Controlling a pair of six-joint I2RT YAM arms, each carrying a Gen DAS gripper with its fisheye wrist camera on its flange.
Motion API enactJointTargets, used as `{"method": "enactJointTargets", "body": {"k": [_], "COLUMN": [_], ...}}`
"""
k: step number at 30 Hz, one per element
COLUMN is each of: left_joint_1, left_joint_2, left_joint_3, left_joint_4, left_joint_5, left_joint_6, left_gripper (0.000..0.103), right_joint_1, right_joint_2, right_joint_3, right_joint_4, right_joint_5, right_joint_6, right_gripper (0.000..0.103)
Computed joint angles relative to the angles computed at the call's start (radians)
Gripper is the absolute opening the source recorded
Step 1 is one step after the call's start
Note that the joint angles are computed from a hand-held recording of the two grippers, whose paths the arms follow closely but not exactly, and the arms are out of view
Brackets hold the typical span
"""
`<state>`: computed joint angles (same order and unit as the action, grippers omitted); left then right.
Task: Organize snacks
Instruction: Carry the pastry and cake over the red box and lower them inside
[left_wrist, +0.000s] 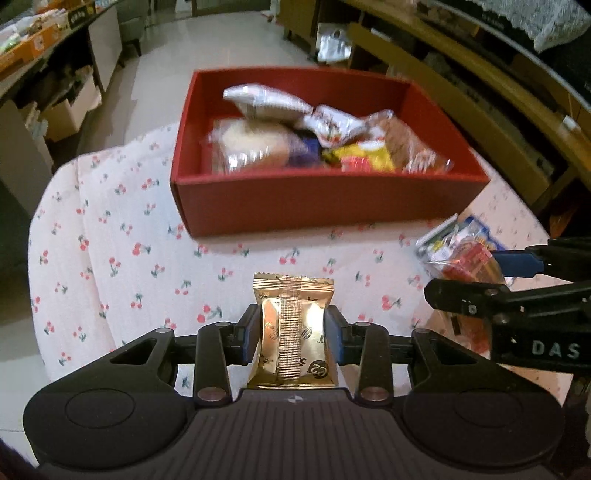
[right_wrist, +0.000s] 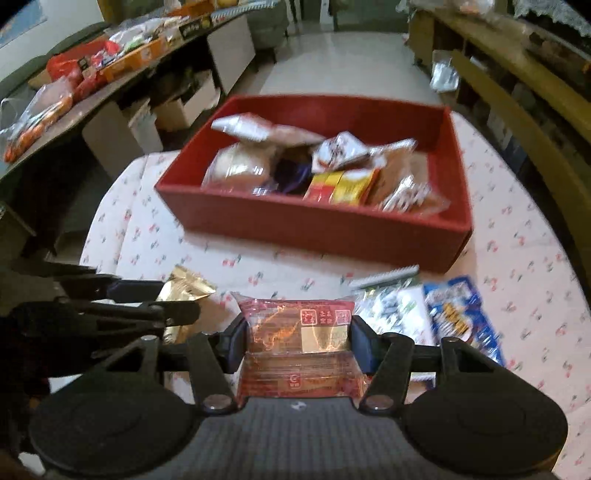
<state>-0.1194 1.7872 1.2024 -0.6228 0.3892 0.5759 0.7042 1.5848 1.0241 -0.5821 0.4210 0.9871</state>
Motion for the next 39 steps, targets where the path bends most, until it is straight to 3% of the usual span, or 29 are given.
{"method": "enactJointTargets", "body": {"k": [15, 23, 31, 39], "left_joint_1": [-0.119, -0.186, -0.225, -0.237], "left_joint_2": [0.063, 0.206, 0.306, 0.342], "left_joint_3": [0.195, 0.379, 0.467, 0.507], "left_joint_4": [0.059, 0.063, 0.086, 0.065], "left_joint_5": [0.000, -0.047, -0.110, -0.137], "left_joint_6": [-0.200, -0.296, -0.336, -0.340], "left_gripper": [0.045, 0.045, 0.045, 0.048], "right_joint_1": [-0.181, -0.330, -0.448, -0.477], "right_joint_2": [0.025, 0.082, 0.173, 0.213], "right_joint_3": [0.115, 0.156, 0.173, 0.183], "right_joint_4": [0.039, 0.109, 0.194, 0.210], "right_joint_5": [0.044, -0.019, -0.130, -0.152], "right_joint_6": [-0.153, -0.239, -0.282, -0.302], "right_gripper": [0.061, 0.061, 0.061, 0.064]}}
